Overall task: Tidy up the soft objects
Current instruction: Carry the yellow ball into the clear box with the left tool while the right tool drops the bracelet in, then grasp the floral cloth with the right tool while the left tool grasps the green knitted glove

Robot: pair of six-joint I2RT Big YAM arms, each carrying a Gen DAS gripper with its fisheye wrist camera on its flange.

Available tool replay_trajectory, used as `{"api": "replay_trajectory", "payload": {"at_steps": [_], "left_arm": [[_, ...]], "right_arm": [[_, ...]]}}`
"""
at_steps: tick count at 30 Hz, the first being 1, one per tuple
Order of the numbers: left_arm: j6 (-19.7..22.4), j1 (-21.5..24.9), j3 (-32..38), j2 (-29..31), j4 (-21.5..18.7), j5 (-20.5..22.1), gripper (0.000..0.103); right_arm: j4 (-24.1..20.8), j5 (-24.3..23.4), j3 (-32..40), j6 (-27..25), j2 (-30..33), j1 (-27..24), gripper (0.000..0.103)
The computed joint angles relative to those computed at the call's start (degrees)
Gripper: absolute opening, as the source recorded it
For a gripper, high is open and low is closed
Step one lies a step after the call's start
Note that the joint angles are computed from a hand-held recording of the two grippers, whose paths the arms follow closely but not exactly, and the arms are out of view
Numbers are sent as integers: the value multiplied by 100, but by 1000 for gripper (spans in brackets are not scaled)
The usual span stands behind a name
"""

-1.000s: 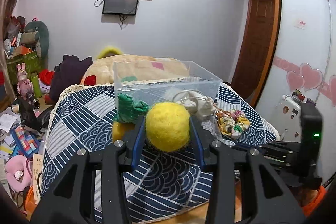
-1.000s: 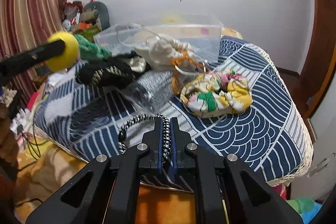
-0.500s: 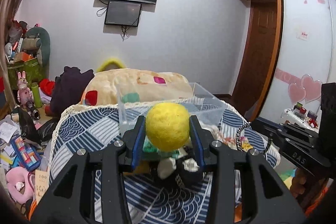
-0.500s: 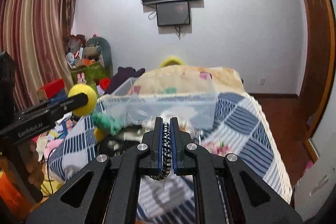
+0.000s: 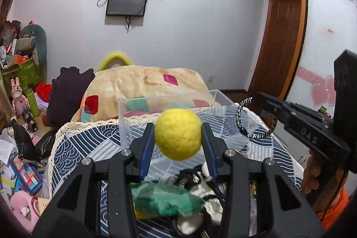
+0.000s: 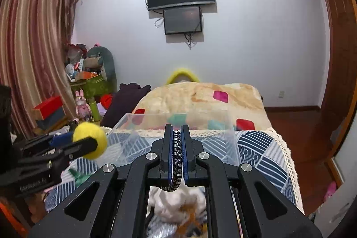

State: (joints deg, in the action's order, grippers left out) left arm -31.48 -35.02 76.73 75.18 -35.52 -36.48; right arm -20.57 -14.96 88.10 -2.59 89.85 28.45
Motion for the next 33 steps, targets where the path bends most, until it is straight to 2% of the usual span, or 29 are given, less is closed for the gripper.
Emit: {"api": "replay_trajectory", "payload": {"at_steps": [5, 8, 11, 15, 20, 23, 25, 26, 29, 31, 33], "left_arm": [[20, 330, 372, 381, -389, 444, 41], [21, 522, 578, 602, -624, 744, 41], [4, 670, 731, 778, -861, 1054, 41], [8, 748, 828, 894, -965, 1276, 41], [-18, 775, 886, 930, -1060, 1418, 42], [-44, 788, 929, 932, -1118, 1487, 47], [-43, 791, 935, 905, -1134, 1500, 55], [-44, 790, 939, 892, -1144, 1489, 57], [-83, 773, 899, 789, -1101, 1422, 61], [-119, 738, 876, 703, -1092, 1320, 68], [-118, 674, 841, 615, -1062, 1171, 73]], "right_arm": [[-626, 112, 677, 41, 510, 25, 6], [-948, 357, 933, -115, 732, 77, 6], [-1314, 408, 1173, -232, 949, 88, 6], [-1553, 590, 1289, -428, 1082, 116, 6], [-1887, 481, 1461, -612, 1179, 90, 8], [-2097, 417, 1643, -594, 1275, 58, 15], [-2146, 389, 1665, -569, 1277, 42, 33], [-2139, 400, 1677, -544, 1282, 47, 38], [-1905, 495, 1506, -545, 1143, 63, 40], [-1830, 439, 1433, -546, 1060, 61, 42], [-1725, 371, 1336, -516, 960, 47, 55]]}}
